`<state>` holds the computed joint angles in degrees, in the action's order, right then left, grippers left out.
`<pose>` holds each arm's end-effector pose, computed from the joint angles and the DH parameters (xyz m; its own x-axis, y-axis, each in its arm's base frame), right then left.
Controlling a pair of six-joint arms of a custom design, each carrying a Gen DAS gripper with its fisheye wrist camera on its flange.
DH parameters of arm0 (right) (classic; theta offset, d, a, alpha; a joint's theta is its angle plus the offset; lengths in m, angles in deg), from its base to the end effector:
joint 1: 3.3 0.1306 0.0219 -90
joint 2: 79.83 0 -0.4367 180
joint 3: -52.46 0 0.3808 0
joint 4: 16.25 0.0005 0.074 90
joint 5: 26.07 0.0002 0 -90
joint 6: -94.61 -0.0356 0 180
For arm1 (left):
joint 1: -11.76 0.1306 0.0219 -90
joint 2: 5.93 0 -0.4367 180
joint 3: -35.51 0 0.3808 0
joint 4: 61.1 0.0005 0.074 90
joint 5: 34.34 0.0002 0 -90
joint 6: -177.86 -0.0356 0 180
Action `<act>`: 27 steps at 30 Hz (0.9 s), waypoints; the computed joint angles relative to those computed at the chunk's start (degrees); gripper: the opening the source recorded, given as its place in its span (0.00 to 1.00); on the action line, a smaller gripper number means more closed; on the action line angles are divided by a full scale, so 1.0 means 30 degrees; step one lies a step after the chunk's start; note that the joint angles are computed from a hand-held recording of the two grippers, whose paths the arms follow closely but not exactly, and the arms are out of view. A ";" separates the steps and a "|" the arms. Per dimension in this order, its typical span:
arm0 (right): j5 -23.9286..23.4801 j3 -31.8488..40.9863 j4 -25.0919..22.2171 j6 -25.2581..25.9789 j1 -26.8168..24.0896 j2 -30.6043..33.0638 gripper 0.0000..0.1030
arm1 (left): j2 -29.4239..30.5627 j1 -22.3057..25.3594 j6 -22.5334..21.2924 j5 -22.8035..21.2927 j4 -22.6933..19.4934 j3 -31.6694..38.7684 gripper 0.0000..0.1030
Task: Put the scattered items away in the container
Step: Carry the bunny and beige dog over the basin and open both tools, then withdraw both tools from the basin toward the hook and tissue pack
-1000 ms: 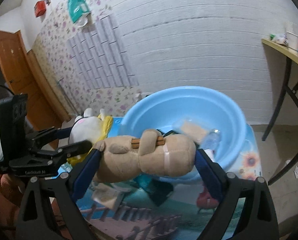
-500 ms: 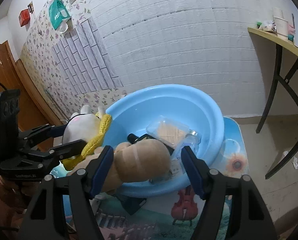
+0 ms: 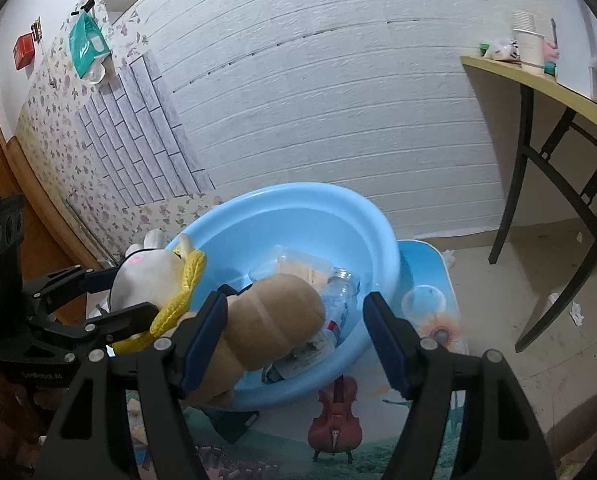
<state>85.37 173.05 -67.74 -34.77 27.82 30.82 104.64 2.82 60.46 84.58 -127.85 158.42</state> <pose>0.5472 0.3146 0.5338 -0.5955 0.3303 -0.7323 0.1694 0.9427 0.2874 0.5982 -0.1120 0.5352 -0.5227 0.4900 -0.6977 0.7373 0.6707 -0.0813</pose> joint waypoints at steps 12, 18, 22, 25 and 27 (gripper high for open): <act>-0.0195 -0.0493 0.0046 0.0185 0.0398 -0.0543 0.68 | -0.0618 0.0036 0.0106 0.0160 0.1028 -0.0572 0.81; -0.0270 -0.0592 -0.0393 -0.0008 0.0546 -0.0597 0.68 | -0.1109 -0.0066 -0.0305 0.0209 0.1336 -0.1064 0.81; -0.0321 -0.0589 -0.0514 -0.0057 0.0643 -0.0562 0.68 | -0.1367 0.0092 -0.0167 0.0116 0.1523 -0.1432 0.81; -0.0422 -0.0545 -0.0562 0.0005 0.0758 -0.0503 0.68 | -0.1608 0.0359 -0.0110 0.0042 0.1662 -0.1821 0.81; -0.0473 -0.0452 -0.0687 0.0048 0.0869 -0.0419 0.68 | -0.1799 0.0576 -0.0069 0.0018 0.1798 -0.2167 0.81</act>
